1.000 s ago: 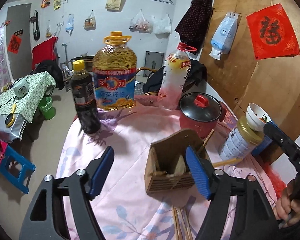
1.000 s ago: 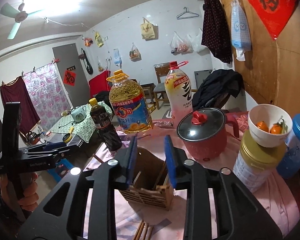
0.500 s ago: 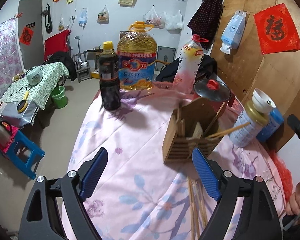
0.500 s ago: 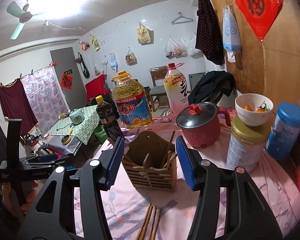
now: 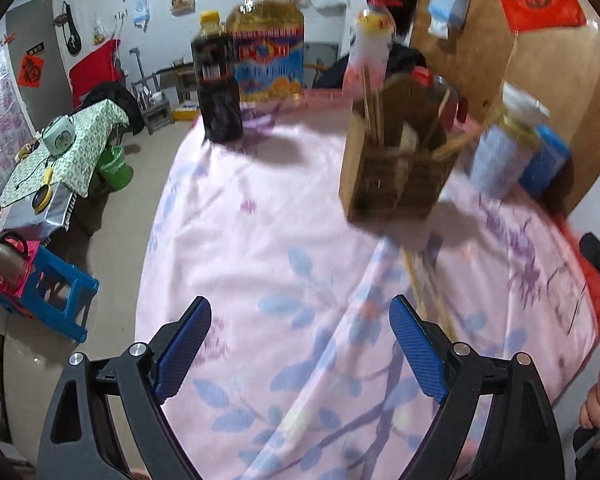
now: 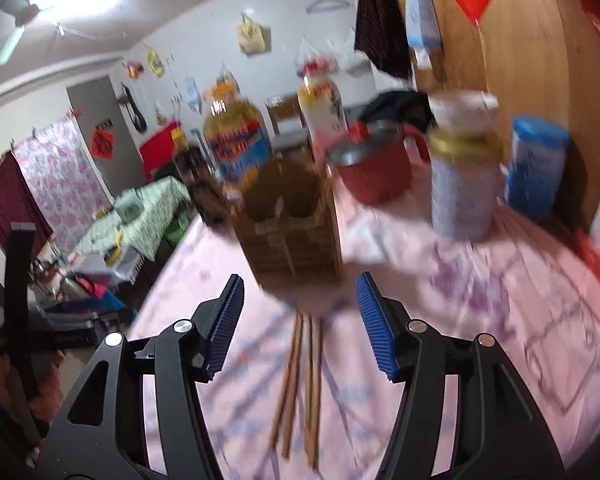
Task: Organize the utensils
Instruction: 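Move both open tools back over the loose chopsticks on the cloth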
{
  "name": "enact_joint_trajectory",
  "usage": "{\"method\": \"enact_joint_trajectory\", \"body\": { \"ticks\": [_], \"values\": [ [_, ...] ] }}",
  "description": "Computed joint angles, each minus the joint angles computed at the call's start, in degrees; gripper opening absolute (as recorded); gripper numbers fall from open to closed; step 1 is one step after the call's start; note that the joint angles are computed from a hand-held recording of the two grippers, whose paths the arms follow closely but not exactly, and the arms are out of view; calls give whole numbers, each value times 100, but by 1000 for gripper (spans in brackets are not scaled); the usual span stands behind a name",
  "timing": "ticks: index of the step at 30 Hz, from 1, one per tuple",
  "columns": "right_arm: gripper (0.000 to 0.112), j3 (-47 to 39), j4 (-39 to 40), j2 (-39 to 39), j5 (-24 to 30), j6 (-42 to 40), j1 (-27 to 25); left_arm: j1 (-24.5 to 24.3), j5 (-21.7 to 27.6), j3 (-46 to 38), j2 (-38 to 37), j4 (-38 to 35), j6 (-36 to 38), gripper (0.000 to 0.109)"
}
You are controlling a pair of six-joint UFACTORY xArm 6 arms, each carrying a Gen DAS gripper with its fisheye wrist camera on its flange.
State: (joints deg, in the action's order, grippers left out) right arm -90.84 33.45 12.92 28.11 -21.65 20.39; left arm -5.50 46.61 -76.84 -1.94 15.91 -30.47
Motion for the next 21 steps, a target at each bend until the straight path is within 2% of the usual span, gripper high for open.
{"method": "enact_joint_trajectory", "body": {
  "ticks": [6, 9, 16, 21],
  "values": [
    [58, 927, -231, -293, 411, -701, -51, -300, 367, 711, -514, 616, -785, 89],
    [58, 1114, -138, -283, 809, -1099, -110, -348, 638, 849, -635, 500, -1135, 89],
    [57, 1230, 143, -136, 1166, -1717, -156, -523, 1011, 1044, -741, 378, -1568, 89],
    [44, 1293, 193, -67, 1243, -1938, -92, -708, 1288, 996, -689, 457, -1671, 89]
  ]
}}
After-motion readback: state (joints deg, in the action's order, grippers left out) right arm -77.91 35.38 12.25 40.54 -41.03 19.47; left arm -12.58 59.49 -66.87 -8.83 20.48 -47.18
